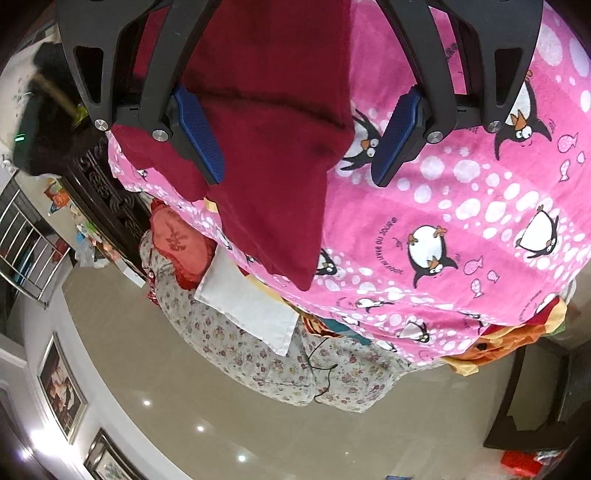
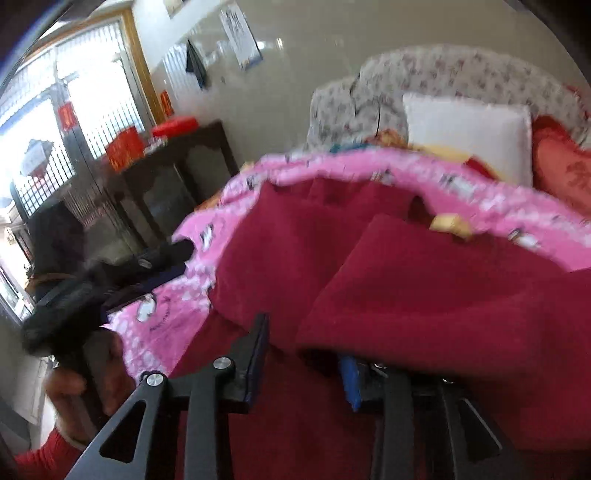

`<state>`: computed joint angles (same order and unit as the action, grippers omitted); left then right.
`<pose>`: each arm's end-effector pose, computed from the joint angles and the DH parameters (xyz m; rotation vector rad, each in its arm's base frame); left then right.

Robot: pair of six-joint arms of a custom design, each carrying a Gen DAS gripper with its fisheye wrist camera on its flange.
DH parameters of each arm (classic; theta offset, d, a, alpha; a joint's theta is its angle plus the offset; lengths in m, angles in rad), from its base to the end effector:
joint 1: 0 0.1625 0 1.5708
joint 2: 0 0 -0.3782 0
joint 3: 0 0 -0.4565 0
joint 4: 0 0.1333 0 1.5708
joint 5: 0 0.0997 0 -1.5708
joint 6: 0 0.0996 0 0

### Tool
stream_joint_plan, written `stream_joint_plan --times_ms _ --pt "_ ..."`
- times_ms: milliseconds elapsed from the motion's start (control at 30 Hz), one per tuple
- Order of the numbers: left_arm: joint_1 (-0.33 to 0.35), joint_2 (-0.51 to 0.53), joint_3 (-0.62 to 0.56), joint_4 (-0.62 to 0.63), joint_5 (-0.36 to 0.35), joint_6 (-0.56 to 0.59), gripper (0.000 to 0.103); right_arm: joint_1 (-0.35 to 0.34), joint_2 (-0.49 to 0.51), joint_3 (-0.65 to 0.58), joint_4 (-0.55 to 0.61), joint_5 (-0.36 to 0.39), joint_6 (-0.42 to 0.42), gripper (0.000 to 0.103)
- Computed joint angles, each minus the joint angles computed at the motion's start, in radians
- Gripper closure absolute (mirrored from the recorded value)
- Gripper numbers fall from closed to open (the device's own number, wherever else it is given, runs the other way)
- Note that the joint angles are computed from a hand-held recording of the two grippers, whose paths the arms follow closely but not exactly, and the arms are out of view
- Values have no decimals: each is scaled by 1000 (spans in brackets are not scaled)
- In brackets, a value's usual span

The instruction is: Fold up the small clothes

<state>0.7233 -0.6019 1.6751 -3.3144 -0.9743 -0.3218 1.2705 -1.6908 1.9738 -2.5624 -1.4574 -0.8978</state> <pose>-0.3687 -0.5780 -0.0271 0.4279 2.7180 -1.2589 -0.0196 -0.5521 0.4003 0.8451 -2.5524 0.9072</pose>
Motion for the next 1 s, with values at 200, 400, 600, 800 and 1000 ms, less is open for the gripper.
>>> stream_joint_plan --times_ms 200,400,600,800,1000 --pt "-17 20 -17 12 -33 59 21 -49 -117 35 -58 80 35 55" --pt "-37 46 -39 39 -24 97 21 -108 -94 -37 133 119 167 55" --pt "-35 39 -29 17 26 95 21 -109 -59 -67 235 104 233 55" --pt "-24 13 -4 -16 36 58 21 -99 -36 -81 301 87 291 55" --pt "-17 -6 16 -49 35 35 21 -74 -35 -72 263 25 342 55"
